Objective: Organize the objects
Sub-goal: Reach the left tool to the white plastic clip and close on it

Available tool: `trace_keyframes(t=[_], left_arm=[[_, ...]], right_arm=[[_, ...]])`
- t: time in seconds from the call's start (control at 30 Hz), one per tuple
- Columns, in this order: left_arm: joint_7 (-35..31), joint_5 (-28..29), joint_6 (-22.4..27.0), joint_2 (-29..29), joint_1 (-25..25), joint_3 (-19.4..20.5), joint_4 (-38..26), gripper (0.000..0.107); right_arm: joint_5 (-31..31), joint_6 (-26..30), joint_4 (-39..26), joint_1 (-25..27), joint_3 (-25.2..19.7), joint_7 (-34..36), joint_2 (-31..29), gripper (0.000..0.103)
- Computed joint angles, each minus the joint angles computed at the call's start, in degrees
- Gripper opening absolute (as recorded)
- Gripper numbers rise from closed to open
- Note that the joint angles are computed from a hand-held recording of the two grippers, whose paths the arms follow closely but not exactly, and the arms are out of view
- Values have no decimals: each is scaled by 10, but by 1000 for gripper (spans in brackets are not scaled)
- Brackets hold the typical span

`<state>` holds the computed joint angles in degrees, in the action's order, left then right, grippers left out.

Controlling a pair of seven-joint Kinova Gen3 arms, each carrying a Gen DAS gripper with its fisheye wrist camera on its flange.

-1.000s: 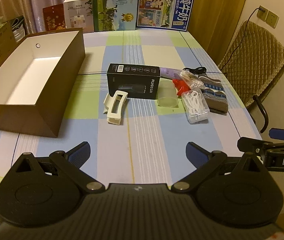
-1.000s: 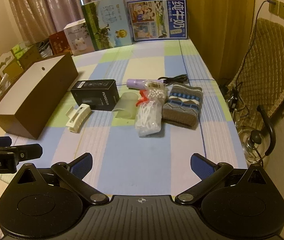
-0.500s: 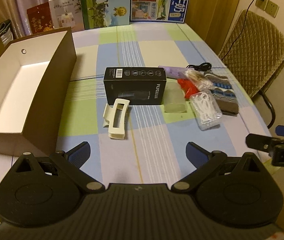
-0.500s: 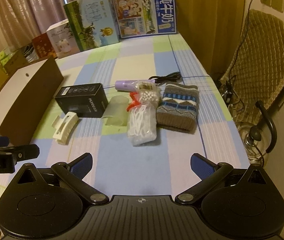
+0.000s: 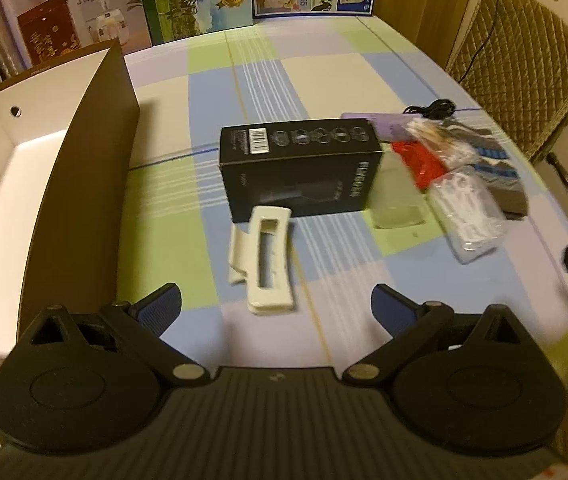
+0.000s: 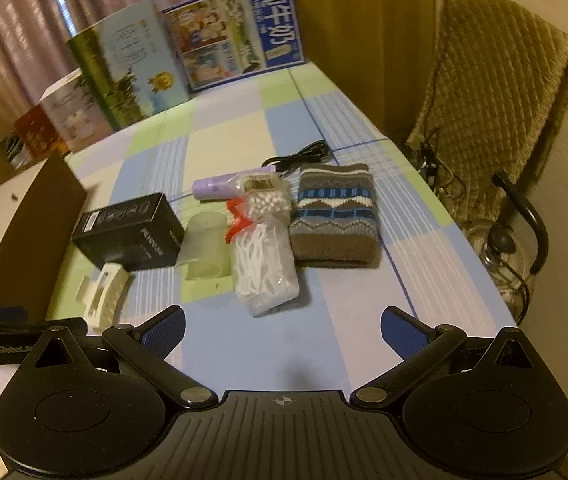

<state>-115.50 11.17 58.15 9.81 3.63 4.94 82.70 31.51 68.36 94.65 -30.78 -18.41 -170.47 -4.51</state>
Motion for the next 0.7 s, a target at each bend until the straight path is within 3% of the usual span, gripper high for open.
trace_keyframes(t=[0.2,0.37,0.53,0.7], left_arm=[[10,-32,-6,43,11,0,-26,96],[18,-42,-13,64,17,2,-35,87],[46,-65,-15,86,34,0,-49,74],[76,-83,-12,104,48,-2,-63,73]], right_arm=[[27,42,-8,-16,-6,-73,20,101],[20,48,2,-19,8,-82,18,101],[5,27,16,2,26,-43,8,101],[-17,-11,26,39,47,26,-2,101]])
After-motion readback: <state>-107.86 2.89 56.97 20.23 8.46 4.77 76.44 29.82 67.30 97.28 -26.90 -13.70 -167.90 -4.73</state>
